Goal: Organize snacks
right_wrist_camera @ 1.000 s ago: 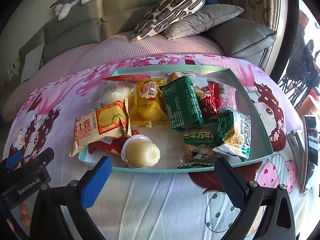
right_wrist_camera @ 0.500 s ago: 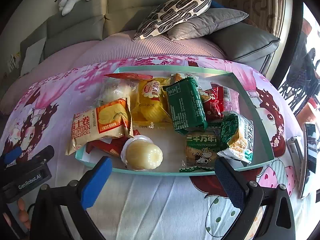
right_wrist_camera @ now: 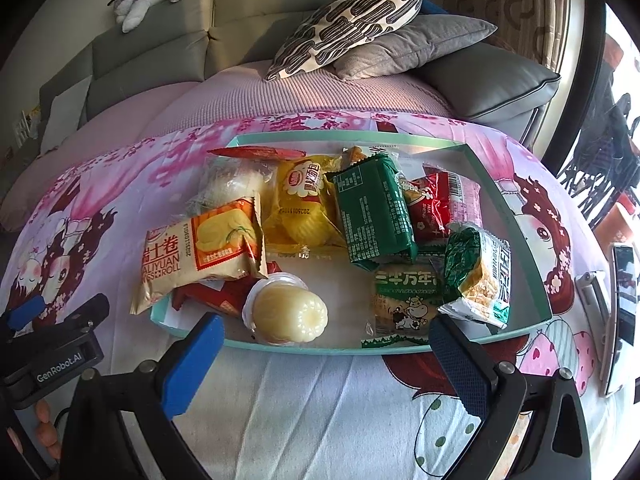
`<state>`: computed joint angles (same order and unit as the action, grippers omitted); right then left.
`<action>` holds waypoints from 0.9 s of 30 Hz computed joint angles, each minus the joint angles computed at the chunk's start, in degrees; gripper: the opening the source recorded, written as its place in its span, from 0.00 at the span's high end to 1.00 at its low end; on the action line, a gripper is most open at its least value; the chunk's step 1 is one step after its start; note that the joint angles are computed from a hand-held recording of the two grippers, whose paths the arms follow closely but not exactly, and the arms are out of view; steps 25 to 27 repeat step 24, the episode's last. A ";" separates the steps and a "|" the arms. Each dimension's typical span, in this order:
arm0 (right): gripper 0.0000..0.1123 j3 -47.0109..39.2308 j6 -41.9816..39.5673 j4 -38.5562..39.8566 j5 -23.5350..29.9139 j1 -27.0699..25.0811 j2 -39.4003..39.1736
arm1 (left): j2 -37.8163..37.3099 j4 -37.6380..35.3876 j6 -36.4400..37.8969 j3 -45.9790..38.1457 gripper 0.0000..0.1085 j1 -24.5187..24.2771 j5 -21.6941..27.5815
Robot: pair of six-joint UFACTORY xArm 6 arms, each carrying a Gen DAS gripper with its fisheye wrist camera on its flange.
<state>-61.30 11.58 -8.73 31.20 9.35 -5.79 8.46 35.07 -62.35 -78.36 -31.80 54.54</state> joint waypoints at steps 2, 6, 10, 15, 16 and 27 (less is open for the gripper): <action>0.08 -0.17 -0.13 0.08 0.14 0.01 0.03 | -0.01 0.40 -0.03 -0.21 0.06 -0.10 0.11; 0.08 -0.43 -0.49 0.25 0.41 0.04 -0.15 | 0.00 0.62 -0.08 -0.49 0.06 -0.33 0.43; 0.08 -0.39 -0.52 0.29 0.61 -0.01 -0.66 | -0.33 1.06 -0.37 -0.44 0.06 -0.42 0.38; 0.08 -0.60 -0.70 0.16 0.94 0.03 -1.01 | -0.73 1.48 -0.88 -0.22 0.06 -0.43 0.36; 0.08 -0.56 -0.66 0.12 0.96 0.08 -1.14 | -0.90 1.86 -1.38 -0.11 0.06 -0.46 0.43; 0.08 -0.83 -0.14 -0.51 1.19 0.35 -1.25 | -2.08 2.62 -3.53 1.02 0.06 0.04 -0.34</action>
